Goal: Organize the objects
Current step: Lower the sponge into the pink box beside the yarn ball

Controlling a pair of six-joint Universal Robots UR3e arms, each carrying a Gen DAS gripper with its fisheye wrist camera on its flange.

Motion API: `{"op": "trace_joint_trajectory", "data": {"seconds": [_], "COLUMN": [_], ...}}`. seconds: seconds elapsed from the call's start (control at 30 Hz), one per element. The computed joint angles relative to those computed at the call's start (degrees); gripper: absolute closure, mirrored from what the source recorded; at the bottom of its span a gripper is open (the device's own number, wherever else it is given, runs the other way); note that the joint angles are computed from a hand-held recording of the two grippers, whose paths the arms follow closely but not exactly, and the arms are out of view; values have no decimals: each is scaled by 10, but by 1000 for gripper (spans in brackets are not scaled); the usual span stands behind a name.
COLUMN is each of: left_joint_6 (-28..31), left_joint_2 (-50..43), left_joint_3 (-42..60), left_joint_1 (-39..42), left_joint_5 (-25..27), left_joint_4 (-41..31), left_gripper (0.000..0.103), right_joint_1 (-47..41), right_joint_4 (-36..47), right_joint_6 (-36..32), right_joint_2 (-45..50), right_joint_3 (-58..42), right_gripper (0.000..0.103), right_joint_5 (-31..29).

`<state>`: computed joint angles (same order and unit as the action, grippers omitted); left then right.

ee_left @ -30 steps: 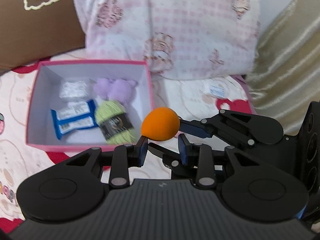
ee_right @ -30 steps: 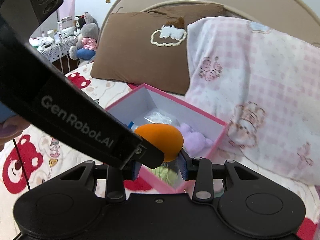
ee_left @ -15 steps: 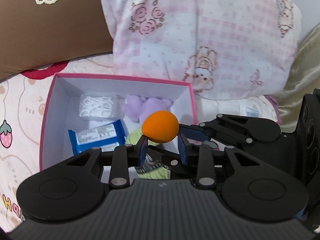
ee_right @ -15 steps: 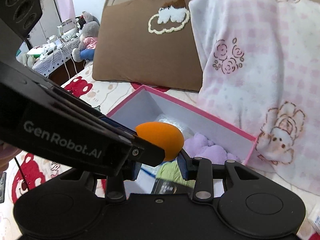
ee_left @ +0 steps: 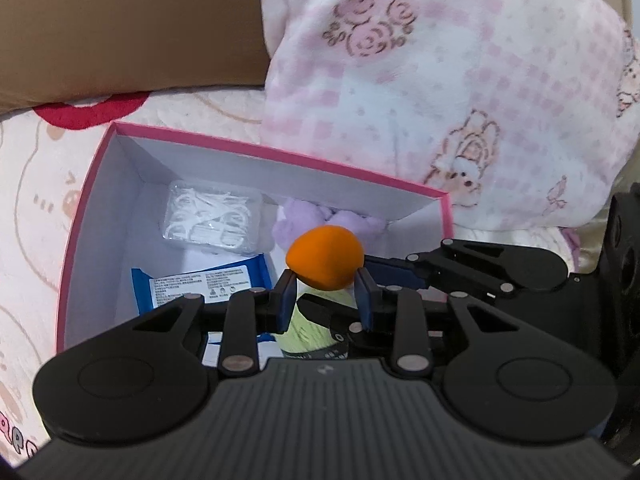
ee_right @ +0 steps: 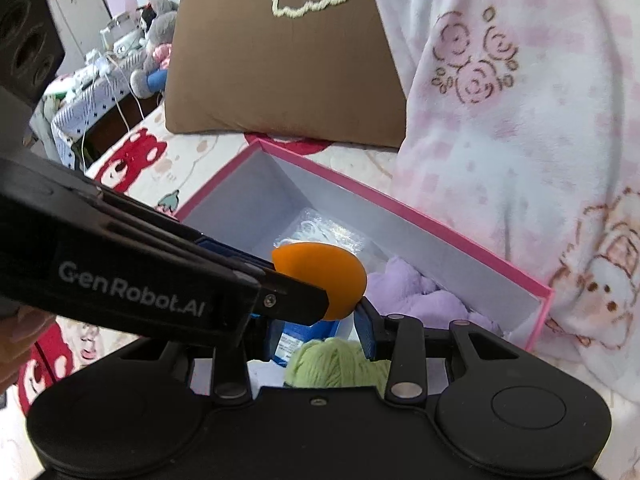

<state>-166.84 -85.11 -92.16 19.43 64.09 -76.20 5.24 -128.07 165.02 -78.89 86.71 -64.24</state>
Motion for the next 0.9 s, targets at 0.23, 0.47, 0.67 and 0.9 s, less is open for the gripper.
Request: {"op": "trace_joint_trajectory", "data": {"seconds": [0.23,0.47,0.67,0.9], "left_joint_6": [-17,-41,-71,-85], "left_joint_2": [-34,-50,-42,-33], "left_joint_3": [-18,-28,-42,-39], "left_joint_1": [-22,-48,-48,-60], "left_joint_5": [29,56,54,71], "left_joint_4": [41,77,109,99], "left_gripper": [74,74,74,73], "right_joint_1": [21,14,-6,-29], "right_joint_4": [10,25,17,47], "right_joint_6": [0,5,17,-24], "right_joint_2": [60,67,44,6], "right_joint_3": [-37,-34,-5,11], "right_gripper": [60,59,56,56], "right_joint_5": [-36,-30,5,30]}}
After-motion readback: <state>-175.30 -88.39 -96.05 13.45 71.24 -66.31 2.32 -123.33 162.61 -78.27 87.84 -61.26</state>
